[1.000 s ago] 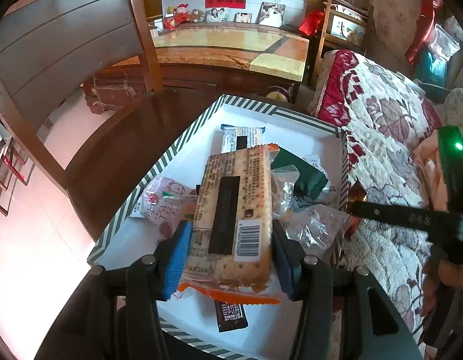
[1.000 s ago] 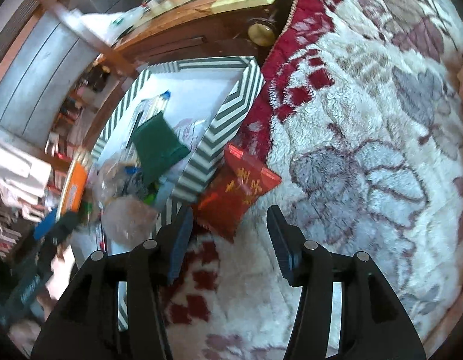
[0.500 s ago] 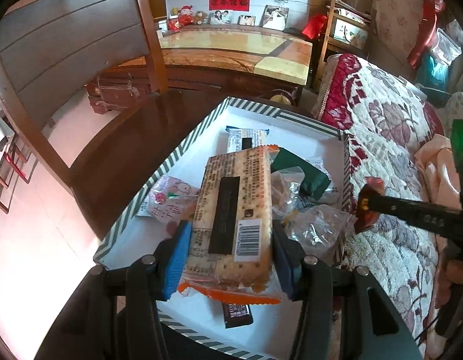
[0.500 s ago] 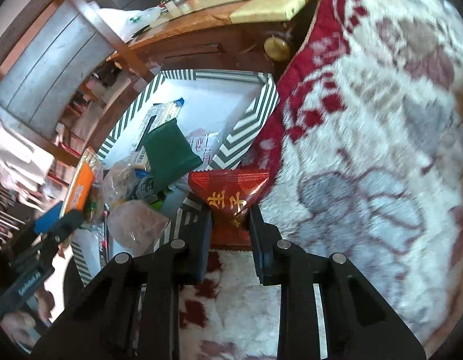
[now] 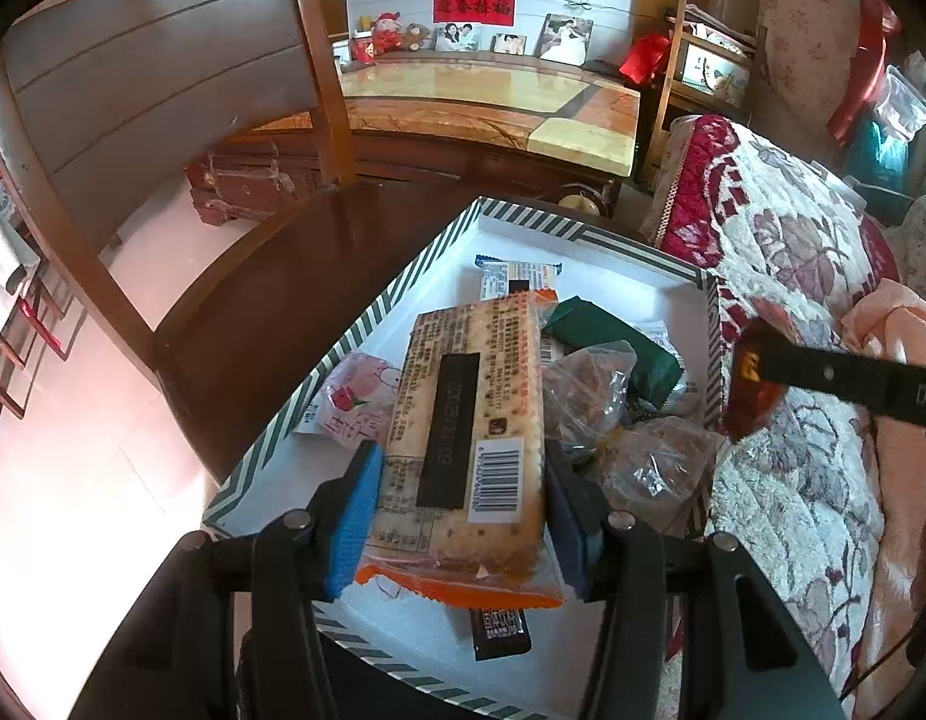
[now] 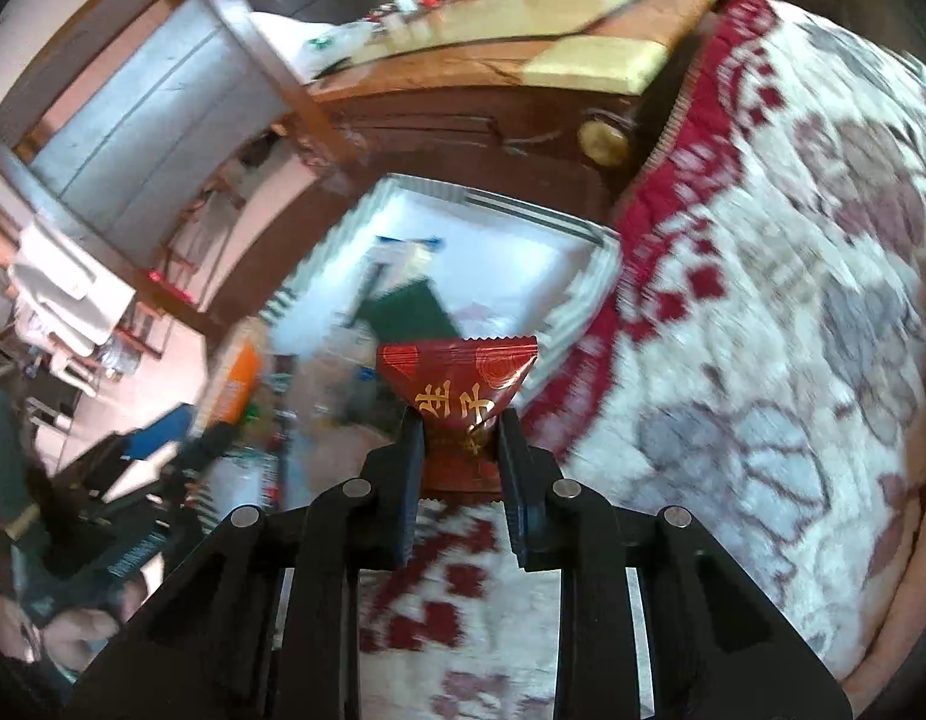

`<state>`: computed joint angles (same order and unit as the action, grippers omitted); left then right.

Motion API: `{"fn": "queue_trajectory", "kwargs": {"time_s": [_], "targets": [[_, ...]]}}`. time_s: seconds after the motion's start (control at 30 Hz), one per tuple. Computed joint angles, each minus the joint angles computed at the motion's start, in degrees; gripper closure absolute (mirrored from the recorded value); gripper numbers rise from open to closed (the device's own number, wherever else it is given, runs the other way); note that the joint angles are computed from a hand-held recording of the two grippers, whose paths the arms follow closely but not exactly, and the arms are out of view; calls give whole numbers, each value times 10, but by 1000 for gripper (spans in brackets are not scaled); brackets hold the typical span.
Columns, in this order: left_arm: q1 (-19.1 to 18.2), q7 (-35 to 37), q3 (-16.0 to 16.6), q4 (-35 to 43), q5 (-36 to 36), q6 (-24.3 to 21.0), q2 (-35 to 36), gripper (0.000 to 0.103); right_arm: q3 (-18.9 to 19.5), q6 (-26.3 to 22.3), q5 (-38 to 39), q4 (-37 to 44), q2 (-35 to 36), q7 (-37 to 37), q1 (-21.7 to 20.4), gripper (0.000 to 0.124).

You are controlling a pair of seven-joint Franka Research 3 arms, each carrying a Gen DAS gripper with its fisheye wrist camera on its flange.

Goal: Organize snacks
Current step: 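Carry the cracker packet and red candy over the white tray, then lower both items into the tray and open both grippers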

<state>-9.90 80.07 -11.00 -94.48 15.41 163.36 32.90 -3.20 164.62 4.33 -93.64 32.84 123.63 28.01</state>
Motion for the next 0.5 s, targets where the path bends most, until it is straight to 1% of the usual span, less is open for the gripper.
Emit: {"fn": "queue_trajectory", "kwargs": {"time_s": [0.07,0.2,0.37,0.43,0.5], "targets": [[-3,-4,4,2,4,-1,2,49,9,-18,0,37,20,-13,-5,101],[-11,-16,13,9,12,-2,6,49,18,-79,0,129,76,-32,-9,101],[-21,-35,24,19,26,-6,12,48,17,-143,-5,224,135,-36,-7,101],[-20,-40,24,27,27,-14,17,48,14,-155,-8,242,148,-33,-5,101],[-19,-42,22,31,27,-19,20,47,16,-153,-7,248,153,-30,-7,100]]}}
